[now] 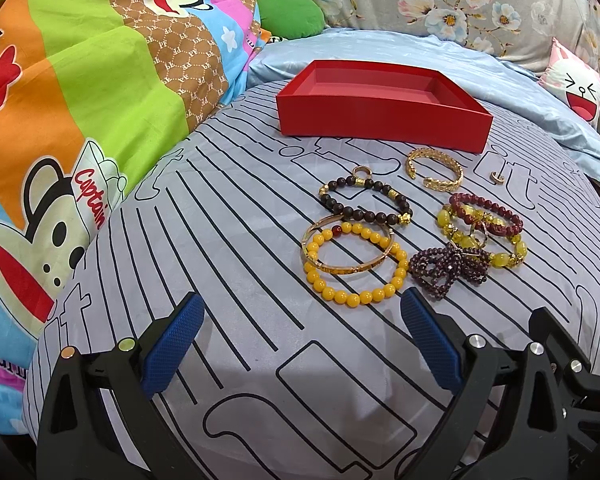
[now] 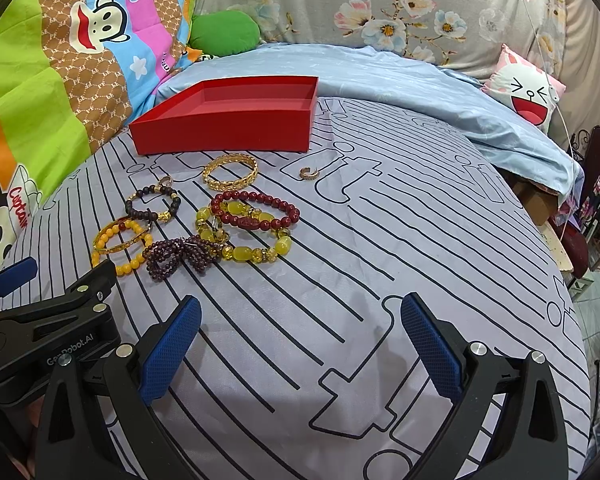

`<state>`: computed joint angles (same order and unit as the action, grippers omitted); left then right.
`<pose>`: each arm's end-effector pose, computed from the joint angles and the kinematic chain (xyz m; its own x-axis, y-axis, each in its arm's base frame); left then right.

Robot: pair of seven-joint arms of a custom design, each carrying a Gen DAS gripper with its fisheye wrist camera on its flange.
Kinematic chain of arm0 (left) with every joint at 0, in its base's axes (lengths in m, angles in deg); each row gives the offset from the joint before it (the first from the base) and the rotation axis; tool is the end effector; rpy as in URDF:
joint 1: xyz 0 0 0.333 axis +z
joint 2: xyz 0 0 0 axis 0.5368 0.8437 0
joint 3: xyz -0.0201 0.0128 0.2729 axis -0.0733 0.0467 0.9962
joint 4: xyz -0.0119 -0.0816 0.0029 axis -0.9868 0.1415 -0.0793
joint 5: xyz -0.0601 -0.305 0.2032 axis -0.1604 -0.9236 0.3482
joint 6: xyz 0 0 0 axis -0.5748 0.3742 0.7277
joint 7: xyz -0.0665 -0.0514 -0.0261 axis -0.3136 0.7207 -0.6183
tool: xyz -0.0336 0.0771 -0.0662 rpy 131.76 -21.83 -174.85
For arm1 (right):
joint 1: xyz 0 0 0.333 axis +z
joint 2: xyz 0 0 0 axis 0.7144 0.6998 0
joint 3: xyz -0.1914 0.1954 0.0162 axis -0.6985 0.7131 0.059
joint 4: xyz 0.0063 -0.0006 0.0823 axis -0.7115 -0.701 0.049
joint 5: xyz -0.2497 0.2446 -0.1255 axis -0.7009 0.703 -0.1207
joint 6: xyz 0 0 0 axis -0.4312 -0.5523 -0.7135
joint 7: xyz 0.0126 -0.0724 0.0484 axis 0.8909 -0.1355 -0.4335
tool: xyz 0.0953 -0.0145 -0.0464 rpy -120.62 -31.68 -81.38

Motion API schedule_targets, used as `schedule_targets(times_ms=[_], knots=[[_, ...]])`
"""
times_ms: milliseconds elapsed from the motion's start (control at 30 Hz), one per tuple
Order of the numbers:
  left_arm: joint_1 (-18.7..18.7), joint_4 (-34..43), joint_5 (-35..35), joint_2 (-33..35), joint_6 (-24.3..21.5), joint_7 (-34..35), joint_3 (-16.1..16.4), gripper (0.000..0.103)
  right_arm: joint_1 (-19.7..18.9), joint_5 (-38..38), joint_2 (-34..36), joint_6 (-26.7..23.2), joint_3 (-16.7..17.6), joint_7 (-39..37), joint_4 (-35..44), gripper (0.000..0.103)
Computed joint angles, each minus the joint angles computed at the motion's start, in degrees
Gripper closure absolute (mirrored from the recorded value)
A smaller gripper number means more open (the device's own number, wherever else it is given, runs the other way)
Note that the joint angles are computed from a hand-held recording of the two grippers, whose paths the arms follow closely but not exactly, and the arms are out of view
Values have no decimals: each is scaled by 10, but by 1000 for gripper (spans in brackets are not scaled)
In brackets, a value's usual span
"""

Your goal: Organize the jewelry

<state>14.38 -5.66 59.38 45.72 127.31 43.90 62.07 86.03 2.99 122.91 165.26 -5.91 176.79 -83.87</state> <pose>0.6880 -0.2642 0.3725 -0.4335 -0.8988 -0.0651 -0.6383 0.3572 -0.6819 0.5784 0.4028 0.3821 -0.5316 -0.8465 0.0275 -0.6181 0.3656 -0.6959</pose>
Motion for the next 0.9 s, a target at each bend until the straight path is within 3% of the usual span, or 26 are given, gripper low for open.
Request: schedule_targets(times_ms=[900], knots=[[2,3,-1,2,0,2,-1,9,-2,-4,-7,4,2,4,-14,7]])
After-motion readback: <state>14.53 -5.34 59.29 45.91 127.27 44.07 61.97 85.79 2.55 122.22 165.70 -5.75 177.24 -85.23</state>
